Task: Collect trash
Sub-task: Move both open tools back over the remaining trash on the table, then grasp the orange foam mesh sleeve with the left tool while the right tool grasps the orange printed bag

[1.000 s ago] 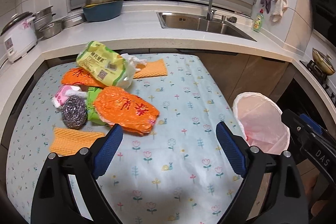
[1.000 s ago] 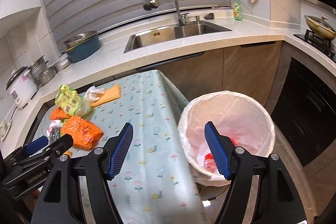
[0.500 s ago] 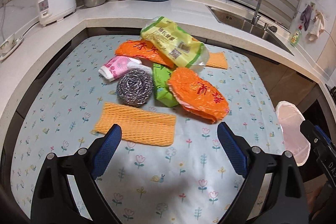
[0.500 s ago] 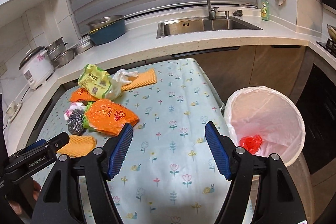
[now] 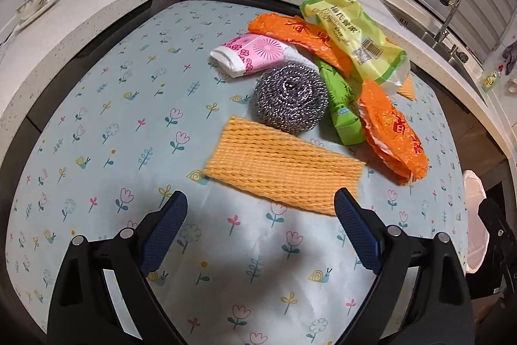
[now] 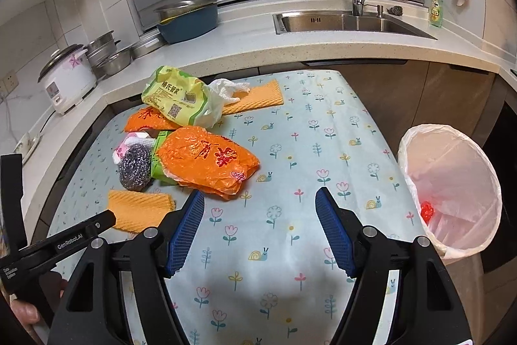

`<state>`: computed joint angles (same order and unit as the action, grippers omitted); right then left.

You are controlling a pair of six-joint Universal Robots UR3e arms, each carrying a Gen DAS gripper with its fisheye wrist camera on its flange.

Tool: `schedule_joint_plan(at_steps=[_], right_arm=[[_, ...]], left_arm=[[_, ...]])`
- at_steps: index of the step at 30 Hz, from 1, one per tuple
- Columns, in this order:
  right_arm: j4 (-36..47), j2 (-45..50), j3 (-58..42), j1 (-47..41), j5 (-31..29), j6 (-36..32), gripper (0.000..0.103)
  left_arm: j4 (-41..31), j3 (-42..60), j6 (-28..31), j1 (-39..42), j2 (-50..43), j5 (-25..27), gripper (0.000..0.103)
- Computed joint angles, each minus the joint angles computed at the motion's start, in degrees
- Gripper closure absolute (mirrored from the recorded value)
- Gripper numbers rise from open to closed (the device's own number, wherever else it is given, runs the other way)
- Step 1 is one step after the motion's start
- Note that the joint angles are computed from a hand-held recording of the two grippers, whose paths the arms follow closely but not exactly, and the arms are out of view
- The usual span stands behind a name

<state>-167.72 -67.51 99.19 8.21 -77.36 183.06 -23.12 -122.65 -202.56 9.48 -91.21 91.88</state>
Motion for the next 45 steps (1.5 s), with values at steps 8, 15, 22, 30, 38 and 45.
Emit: schedule_joint_plan(at_steps=[8, 15, 22, 30, 38, 45], right_arm=[[3.2, 7.3, -8.8, 3.3, -1.6, 0.8, 0.034], [6.7, 14.7, -18.9, 4.5, -1.8, 1.7, 0.034], [11.5, 22.0, -29.3, 4.6, -1.0, 3.5, 0.034], [15.2, 27.7, -35.8, 4.2, 1.5, 5.1, 0.043], [13.0, 26.0, -33.2, 3.4, 3.6, 5.0, 0.077], [6.4, 18.8, -23.7, 0.9, 4.6, 4.5, 0.09]], left_arm=[[1.2, 1.3, 1.3, 3.3, -4.6, -5.3, 0.025], [2.2, 5.3, 2.6, 3.1, -9.6, -7.8, 0.051], [2.7, 10.5, 4.5, 1.9, -14.5, -7.2, 0.075], [4.2, 14.0, 6.6, 0.4, -17.0, -5.7, 0.091], [4.0, 17.2, 6.3, -2.8, -17.5, -3.0, 0.094], [2.8, 18.8, 5.6, -6.5, -15.5, -1.2, 0.094]])
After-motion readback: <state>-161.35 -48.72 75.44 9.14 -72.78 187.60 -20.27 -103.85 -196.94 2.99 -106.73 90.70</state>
